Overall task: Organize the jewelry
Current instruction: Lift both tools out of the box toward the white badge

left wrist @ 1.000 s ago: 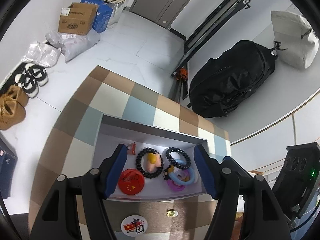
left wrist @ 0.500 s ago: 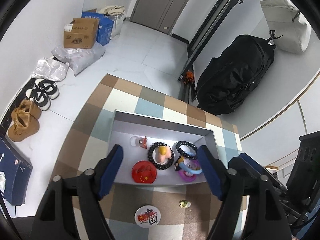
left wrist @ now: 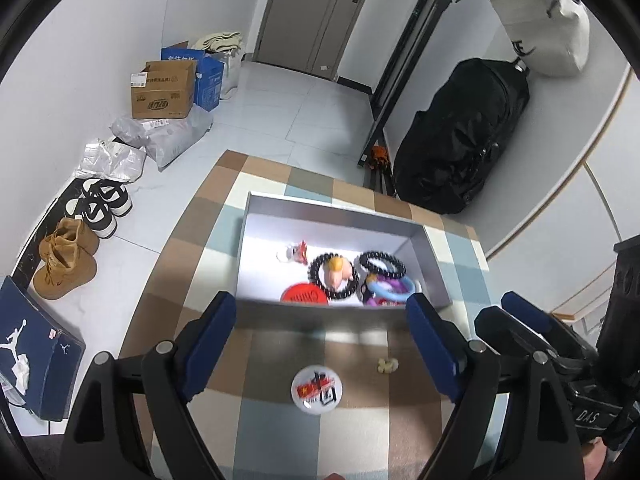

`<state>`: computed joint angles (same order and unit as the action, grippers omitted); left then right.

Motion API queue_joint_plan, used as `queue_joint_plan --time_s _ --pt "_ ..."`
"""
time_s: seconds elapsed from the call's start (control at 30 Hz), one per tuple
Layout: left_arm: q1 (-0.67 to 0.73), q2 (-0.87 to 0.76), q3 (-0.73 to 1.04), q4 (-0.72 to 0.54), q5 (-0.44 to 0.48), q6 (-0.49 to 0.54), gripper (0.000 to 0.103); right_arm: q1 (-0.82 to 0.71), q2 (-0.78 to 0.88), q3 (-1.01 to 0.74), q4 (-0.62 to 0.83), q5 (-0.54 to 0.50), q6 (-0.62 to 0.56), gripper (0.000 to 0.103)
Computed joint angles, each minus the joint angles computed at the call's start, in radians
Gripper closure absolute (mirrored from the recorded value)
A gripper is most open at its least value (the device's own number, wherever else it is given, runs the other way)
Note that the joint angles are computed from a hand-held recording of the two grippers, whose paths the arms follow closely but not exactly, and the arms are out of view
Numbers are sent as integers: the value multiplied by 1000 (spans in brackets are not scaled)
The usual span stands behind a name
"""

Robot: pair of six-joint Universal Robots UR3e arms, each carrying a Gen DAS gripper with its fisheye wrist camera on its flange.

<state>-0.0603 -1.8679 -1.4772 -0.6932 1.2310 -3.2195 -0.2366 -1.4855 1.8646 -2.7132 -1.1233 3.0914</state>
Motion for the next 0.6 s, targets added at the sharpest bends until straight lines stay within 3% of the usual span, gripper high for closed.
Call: queue_joint_plan --time_s 0.23,0.6 --pt "-5 29 -73 37 33 30 19 11 -25 65 -1 -58 -13 0" --pt "40 54 -130 -28 -63 35 19 7 -49 120 -13 -106 -18 0"
